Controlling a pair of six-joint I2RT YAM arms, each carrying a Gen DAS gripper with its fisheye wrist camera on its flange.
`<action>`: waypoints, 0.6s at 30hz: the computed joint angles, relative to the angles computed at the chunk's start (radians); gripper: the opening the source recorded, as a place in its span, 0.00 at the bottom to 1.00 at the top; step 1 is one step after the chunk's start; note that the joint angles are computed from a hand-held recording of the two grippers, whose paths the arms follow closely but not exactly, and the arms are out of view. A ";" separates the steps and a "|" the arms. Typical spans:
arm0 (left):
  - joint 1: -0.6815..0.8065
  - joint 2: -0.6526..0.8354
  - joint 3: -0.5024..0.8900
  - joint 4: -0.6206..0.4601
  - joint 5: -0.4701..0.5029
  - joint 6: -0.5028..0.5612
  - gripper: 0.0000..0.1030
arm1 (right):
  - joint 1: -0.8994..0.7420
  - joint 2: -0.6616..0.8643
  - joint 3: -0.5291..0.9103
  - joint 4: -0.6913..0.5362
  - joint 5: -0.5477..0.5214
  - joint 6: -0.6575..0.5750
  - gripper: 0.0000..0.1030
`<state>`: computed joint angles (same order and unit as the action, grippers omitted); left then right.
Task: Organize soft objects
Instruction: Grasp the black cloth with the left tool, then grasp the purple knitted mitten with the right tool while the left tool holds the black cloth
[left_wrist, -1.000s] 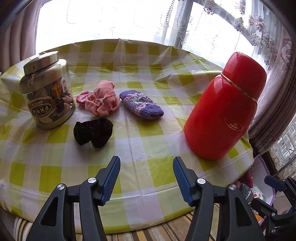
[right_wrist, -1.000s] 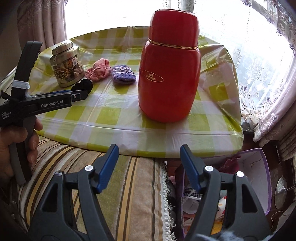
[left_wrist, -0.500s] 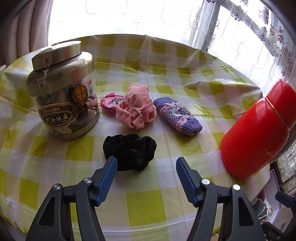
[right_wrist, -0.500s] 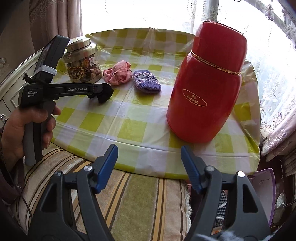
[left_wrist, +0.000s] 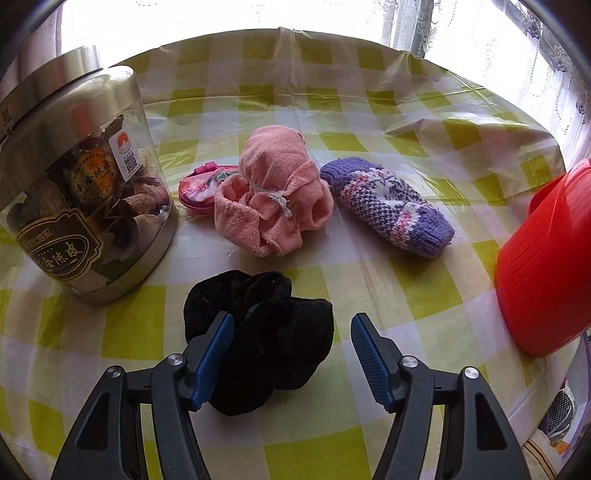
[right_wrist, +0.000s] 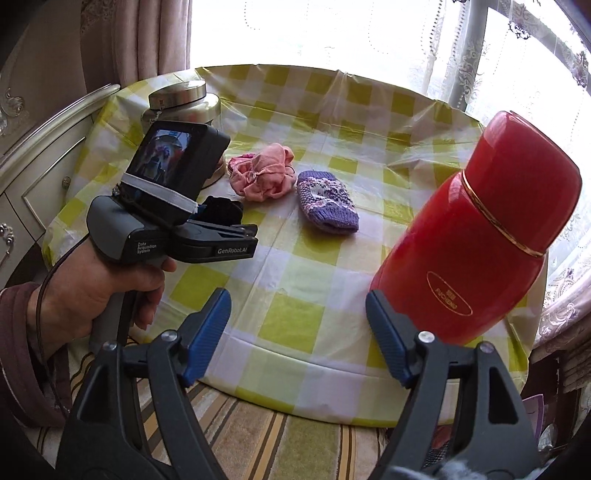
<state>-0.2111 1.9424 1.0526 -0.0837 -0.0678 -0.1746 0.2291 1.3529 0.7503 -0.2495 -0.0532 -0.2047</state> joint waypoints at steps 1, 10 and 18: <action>0.004 0.009 0.003 0.005 0.011 0.004 0.55 | 0.002 0.025 0.018 0.003 0.006 -0.003 0.77; 0.038 -0.028 -0.106 0.136 0.059 -0.071 0.21 | 0.006 0.275 0.214 0.021 0.044 0.039 0.80; 0.037 -0.149 -0.281 0.283 0.028 -0.156 0.20 | 0.056 0.543 0.372 0.123 0.142 0.092 0.80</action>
